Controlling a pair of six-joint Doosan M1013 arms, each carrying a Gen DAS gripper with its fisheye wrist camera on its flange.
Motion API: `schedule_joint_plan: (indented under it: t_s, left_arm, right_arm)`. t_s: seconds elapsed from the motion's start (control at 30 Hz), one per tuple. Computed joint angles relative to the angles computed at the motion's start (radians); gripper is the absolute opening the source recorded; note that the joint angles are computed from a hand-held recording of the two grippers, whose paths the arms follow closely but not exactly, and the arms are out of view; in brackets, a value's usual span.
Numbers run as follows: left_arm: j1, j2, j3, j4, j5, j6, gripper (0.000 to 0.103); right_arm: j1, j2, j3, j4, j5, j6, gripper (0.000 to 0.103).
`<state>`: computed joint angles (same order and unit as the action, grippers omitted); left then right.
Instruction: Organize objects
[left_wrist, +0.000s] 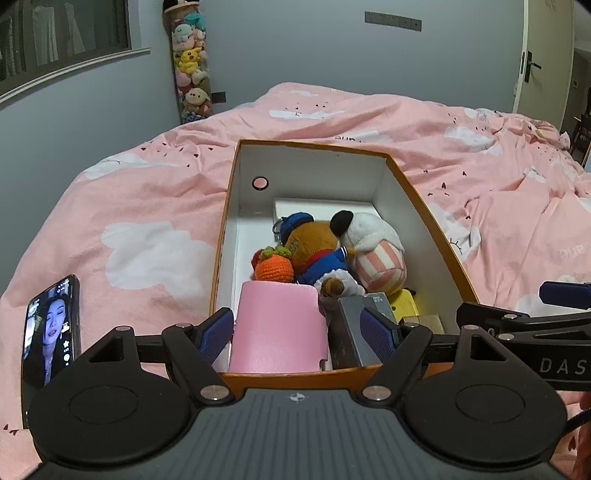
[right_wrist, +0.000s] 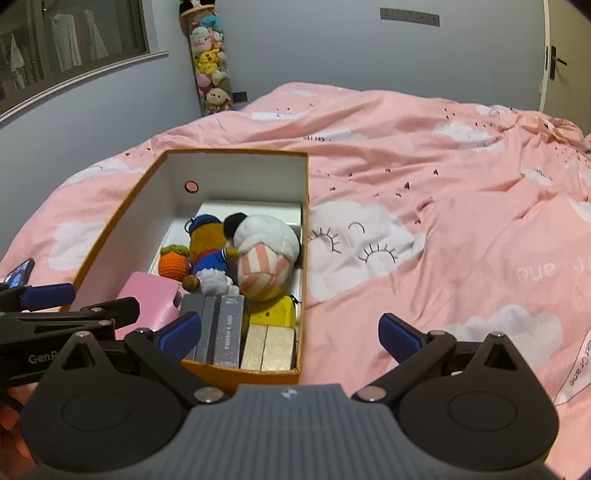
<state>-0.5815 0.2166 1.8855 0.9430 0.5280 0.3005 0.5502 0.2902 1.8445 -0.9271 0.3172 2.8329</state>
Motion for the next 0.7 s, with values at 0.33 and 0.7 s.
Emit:
schedule_joint_plan:
  t_s: [0.33,0.7]
  left_arm:
    - [0.004,0.004,-0.005,-0.048,0.003,0.049,0.091]
    - [0.002,0.004,-0.006,-0.050,0.005,0.050,0.092]
  right_arm:
    - [0.000,0.006,-0.010,0.074,0.029,-0.068,0.102]
    - [0.002,0.008,-0.013,0.096,0.037,-0.087,0.102]
